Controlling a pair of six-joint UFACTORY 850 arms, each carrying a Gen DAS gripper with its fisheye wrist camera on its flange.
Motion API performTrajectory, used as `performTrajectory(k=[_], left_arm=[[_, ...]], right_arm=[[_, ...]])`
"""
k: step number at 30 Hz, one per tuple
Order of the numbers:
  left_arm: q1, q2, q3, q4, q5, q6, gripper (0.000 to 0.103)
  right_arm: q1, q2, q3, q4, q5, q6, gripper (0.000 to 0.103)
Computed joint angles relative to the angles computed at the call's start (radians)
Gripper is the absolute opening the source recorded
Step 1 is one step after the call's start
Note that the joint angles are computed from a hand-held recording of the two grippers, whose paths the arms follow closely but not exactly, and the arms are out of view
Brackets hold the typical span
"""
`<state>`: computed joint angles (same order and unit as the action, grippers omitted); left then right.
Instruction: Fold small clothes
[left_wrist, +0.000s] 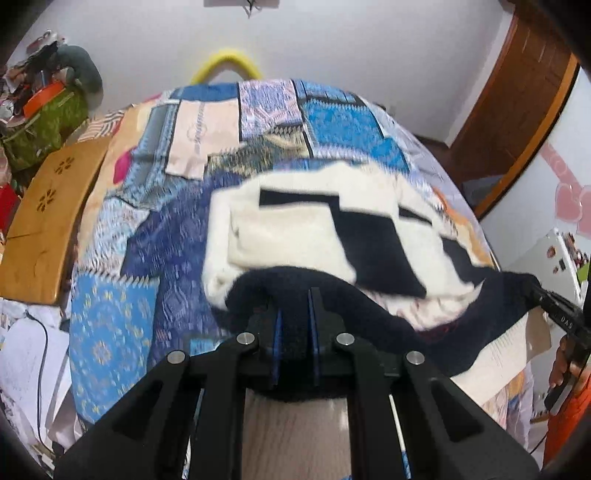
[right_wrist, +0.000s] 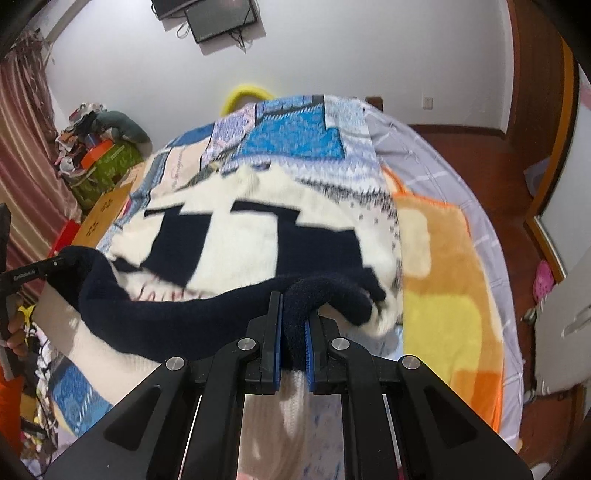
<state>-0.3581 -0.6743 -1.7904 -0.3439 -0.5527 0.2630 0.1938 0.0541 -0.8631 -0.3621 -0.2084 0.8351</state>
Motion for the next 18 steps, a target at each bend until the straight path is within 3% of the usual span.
performTrajectory(k=[9, 13, 18], left_arm=[[0.010, -0.160, -0.226, 0.100, -0.071, -0.130, 0.011], [0.020, -0.257, -0.340, 0.136, -0.150, -0.202, 0.012], [0.032, -0.312, -0.387, 0.106, -0.195, -0.186, 0.013]], right_arm=[[-0.063, -0.097, -0.074, -0.070, 0.004, 0.067, 0.009], [-0.086, -0.149, -0.098, -0.006, -0.017, 0.012, 0.009], [-0.108, -0.212, -0.117, 0.158, -0.044, -0.151, 0.009]])
